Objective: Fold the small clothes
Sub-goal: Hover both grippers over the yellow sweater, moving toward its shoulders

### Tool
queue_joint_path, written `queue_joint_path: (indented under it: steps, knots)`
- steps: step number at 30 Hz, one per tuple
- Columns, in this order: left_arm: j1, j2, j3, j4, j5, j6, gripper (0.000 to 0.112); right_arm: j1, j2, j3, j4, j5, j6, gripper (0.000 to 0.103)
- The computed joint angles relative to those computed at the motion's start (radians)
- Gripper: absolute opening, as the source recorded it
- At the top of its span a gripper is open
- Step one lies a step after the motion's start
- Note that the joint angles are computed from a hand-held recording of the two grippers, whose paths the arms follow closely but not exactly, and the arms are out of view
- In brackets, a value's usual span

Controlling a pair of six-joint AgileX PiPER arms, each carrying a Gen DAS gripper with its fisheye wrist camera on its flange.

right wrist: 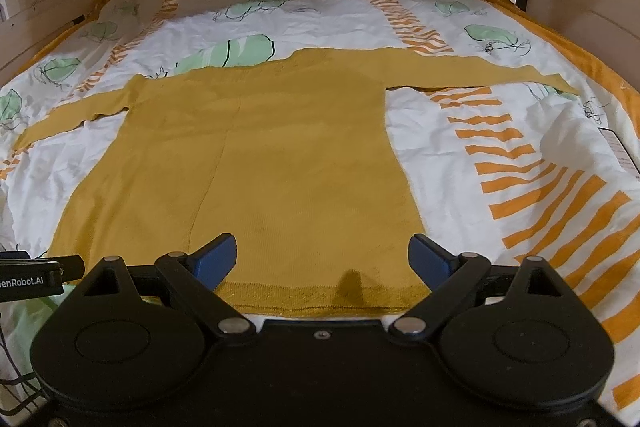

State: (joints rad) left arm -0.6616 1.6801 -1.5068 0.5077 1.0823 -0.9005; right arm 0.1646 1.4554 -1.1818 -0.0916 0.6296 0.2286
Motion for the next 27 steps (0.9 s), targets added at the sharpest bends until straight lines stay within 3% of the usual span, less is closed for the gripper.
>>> queue_joint_path:
  steps: [27]
  knots:
    - [0.012, 0.006, -0.001, -0.017, 0.005, 0.014, 0.074, 0.004, 0.018, -0.014, 0.029, 0.021, -0.017, 0.094]
